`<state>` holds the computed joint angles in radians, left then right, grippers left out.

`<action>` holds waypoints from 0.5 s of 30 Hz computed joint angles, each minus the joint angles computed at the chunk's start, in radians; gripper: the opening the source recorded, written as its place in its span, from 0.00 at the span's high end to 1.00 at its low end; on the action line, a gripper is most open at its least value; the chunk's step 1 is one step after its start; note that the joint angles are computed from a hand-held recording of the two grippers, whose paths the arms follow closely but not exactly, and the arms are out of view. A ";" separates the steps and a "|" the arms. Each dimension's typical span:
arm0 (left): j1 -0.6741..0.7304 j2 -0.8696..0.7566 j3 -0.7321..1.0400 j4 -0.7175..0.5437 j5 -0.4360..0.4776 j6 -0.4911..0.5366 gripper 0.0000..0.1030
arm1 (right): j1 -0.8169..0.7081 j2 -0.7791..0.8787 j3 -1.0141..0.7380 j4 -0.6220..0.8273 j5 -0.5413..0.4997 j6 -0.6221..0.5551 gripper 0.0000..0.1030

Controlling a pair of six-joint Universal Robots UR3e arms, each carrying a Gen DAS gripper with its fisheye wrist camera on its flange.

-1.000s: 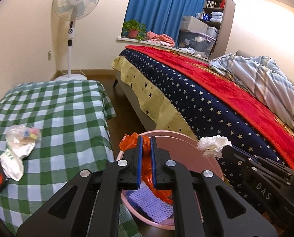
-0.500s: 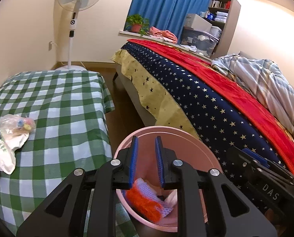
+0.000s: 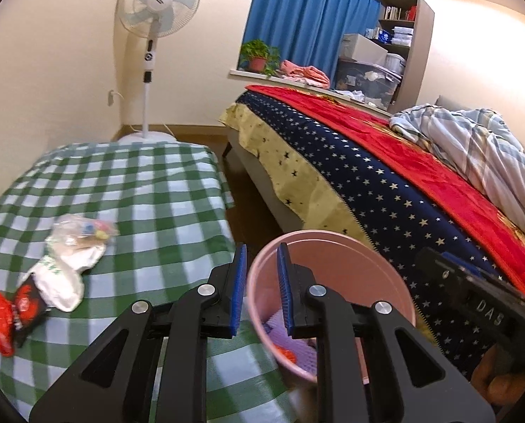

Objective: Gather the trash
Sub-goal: 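Carry the tissue and orange bag over the pink bin and open both grippers, then grasp the black crab-print packet with the left gripper while the right gripper grasps the clear bag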

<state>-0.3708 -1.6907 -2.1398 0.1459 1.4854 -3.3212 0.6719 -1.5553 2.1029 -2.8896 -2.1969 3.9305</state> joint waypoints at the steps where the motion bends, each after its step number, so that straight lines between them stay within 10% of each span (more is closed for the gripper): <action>1: 0.009 0.017 -0.016 0.000 0.001 0.004 0.82 | 0.007 0.005 -0.006 -0.005 -0.003 -0.001 0.58; 15: 0.253 0.329 -0.324 -0.018 -0.030 0.092 0.82 | 0.084 0.140 -0.107 -0.122 0.012 -0.037 0.58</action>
